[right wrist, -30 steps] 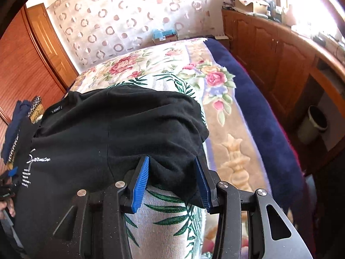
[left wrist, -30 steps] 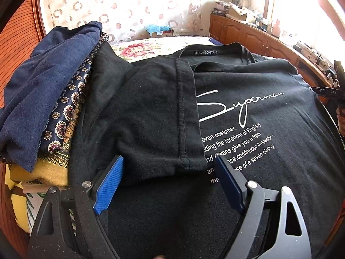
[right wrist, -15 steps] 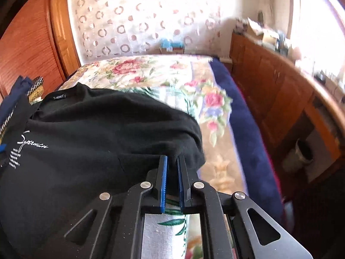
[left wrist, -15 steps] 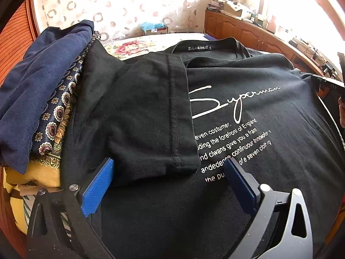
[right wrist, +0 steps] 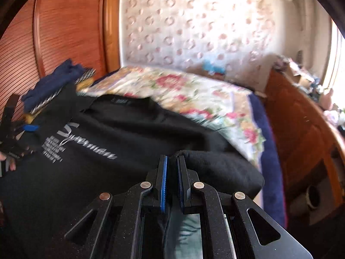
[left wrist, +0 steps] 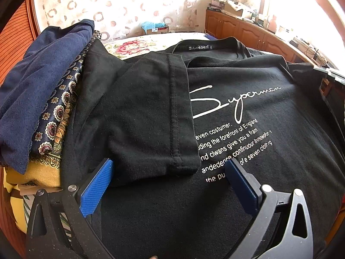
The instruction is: Fold small clothes
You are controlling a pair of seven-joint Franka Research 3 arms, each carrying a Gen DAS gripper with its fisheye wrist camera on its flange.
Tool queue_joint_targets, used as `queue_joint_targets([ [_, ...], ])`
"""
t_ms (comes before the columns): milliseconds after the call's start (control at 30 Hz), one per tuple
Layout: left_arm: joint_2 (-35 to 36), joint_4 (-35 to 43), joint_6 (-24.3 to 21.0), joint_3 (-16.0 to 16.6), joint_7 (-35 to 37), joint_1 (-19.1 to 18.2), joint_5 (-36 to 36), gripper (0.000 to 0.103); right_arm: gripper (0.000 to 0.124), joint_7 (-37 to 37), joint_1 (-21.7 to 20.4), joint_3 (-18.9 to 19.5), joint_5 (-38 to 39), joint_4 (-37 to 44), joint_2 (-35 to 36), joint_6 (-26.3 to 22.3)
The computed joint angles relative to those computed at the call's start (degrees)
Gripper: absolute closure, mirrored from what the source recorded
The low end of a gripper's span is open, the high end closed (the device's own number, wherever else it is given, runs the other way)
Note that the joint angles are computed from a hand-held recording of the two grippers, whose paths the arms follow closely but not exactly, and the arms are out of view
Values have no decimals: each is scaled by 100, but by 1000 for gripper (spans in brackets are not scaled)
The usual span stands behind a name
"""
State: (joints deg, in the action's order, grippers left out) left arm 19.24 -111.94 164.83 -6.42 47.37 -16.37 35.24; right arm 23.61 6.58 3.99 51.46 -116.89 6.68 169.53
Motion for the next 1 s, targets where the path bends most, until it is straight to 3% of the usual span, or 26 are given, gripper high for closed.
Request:
queue_joint_targets([
  [200,-4,1,-8,50,-91,-51,66,0,115,804,56,-122,-834,-16,199,-329],
  [267,-54,-48,9,162,-305,-144,277,1,104,981,8,-116,-880,53,245,-379],
  [333,-175,-130,88,462,-968,-411,944,1,98,1003,-67,-71,-777,98,228,-451],
  [367,-252,-173,159,617,-1432,-546,1387,1,89,985,-82,-51,-723,86,226,-420],
  [433,-380,-258,313,672,-1942,-582,1904,1,78,1158,-60,-104,-876,-27,78,-354],
  [500,-537,-342,452,705,-2517,-617,2425,1,78,899,-106,-55,-614,-168,-47,-280],
  [667,-856,-591,940,406,-2973,-313,2748,1,78,1047,-47,-162,-537,-401,-158,176],
  [767,-932,-532,840,305,-3463,-307,3353,1,78,1985,46,-378,-1312,-461,-74,435],
  [933,-1005,-526,893,49,-3879,-171,3835,1,78,3086,-33,-485,-2138,-34,360,77],
  [1000,-1057,-531,716,-4,-4175,-187,4131,1,78,3554,23,-580,-2558,109,497,-46],
])
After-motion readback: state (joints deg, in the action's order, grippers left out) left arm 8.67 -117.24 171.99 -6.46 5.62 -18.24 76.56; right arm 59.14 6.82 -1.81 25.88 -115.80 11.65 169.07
